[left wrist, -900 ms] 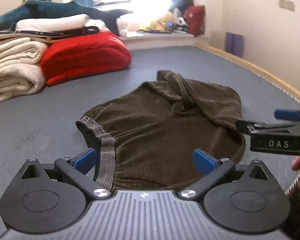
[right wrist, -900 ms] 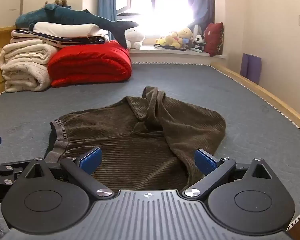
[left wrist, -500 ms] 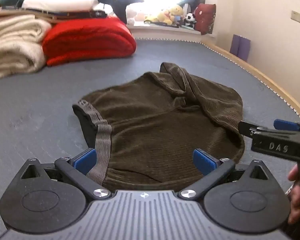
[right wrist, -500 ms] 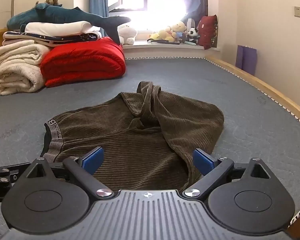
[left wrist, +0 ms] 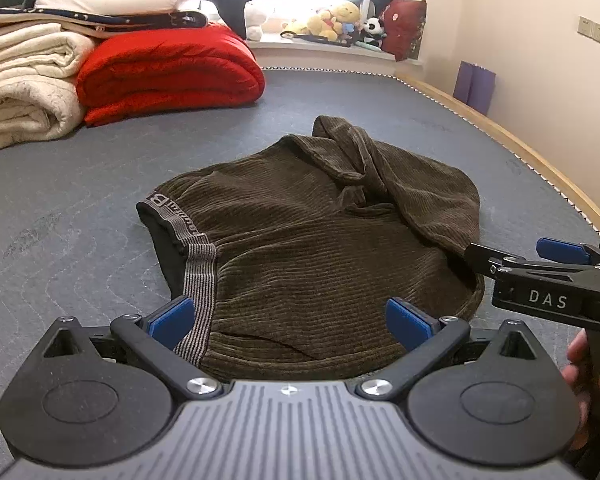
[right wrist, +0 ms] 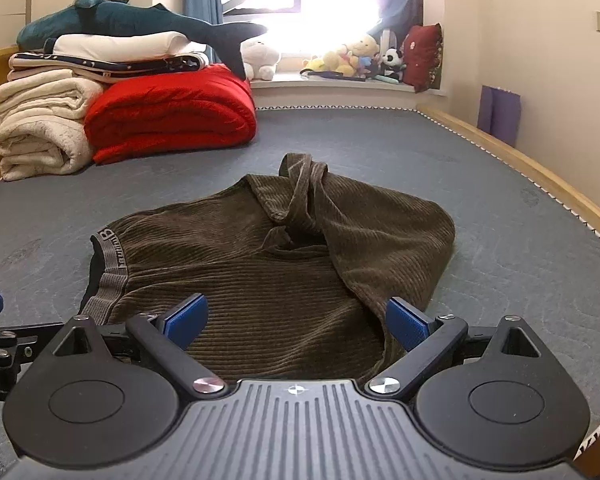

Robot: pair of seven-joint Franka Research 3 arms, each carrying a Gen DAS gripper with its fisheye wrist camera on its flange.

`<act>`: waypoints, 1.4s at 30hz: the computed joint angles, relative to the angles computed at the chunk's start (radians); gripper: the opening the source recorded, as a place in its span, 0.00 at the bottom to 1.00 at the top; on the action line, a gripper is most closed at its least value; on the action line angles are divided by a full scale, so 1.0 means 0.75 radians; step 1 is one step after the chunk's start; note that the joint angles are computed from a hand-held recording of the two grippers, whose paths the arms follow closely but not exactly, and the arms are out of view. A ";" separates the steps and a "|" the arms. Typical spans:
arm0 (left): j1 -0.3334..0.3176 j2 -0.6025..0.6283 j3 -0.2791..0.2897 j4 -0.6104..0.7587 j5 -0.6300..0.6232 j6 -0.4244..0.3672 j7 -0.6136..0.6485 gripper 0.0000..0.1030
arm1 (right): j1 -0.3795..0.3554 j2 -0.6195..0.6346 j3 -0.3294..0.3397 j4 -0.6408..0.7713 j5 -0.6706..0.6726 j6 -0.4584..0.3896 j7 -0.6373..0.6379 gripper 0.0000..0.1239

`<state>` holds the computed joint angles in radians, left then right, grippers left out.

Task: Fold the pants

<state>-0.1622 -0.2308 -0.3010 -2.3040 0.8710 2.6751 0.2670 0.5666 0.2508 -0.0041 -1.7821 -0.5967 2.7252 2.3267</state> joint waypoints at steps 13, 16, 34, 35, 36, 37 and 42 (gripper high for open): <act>-0.013 0.022 0.010 0.007 -0.024 -0.021 -0.004 1.00 | -0.007 0.009 0.012 0.006 0.091 -0.002 -0.096 0.77; -0.012 0.022 0.011 0.008 -0.027 -0.022 -0.001 1.00 | -0.003 0.009 0.007 0.005 0.088 0.000 -0.094 0.77; -0.015 0.028 0.015 0.011 -0.042 -0.027 0.002 1.00 | 0.007 0.014 0.009 0.013 0.079 -0.030 -0.122 0.70; -0.015 0.029 0.015 0.013 -0.045 -0.030 0.002 1.00 | 0.005 0.014 0.010 0.011 0.081 -0.029 -0.125 0.69; -0.015 0.031 0.015 0.014 -0.049 -0.033 0.004 1.00 | 0.004 0.013 0.012 0.010 0.086 -0.027 -0.129 0.68; -0.017 0.033 0.015 0.016 -0.054 -0.035 0.004 1.00 | 0.003 0.013 0.013 0.011 0.089 -0.027 -0.132 0.67; -0.021 0.040 0.016 0.022 -0.066 -0.038 0.010 1.00 | -0.002 0.008 0.017 0.001 0.103 -0.019 -0.158 0.64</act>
